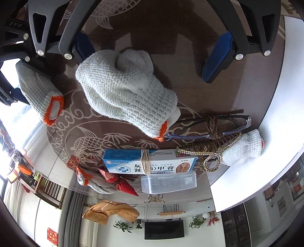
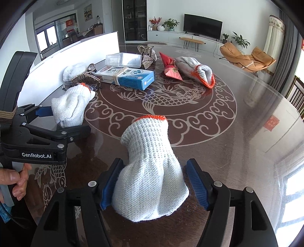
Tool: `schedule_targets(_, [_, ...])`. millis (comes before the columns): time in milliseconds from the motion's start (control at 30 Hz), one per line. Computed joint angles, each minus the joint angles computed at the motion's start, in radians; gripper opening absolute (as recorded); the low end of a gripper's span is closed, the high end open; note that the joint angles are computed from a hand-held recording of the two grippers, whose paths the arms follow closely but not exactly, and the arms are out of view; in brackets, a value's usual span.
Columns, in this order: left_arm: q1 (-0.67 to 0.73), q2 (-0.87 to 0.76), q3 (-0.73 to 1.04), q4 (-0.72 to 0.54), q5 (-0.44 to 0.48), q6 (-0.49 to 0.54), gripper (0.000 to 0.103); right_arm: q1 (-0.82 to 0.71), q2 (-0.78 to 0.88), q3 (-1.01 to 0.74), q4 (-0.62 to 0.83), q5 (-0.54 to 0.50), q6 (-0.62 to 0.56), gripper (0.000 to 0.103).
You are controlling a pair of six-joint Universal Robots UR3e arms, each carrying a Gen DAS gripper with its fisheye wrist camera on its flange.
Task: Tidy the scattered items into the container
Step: 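Grasp a second white knit glove with the right gripper and lift it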
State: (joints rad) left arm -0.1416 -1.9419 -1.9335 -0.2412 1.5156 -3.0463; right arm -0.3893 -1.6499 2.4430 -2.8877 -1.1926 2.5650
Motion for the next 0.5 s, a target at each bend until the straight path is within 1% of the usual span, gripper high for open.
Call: schedule_targets(500, [-0.004, 0.003, -0.004, 0.004, 0.009, -0.008, 0.103, -0.003, -0.003, 0.004, -0.001, 0.003, -0.001, 0.07])
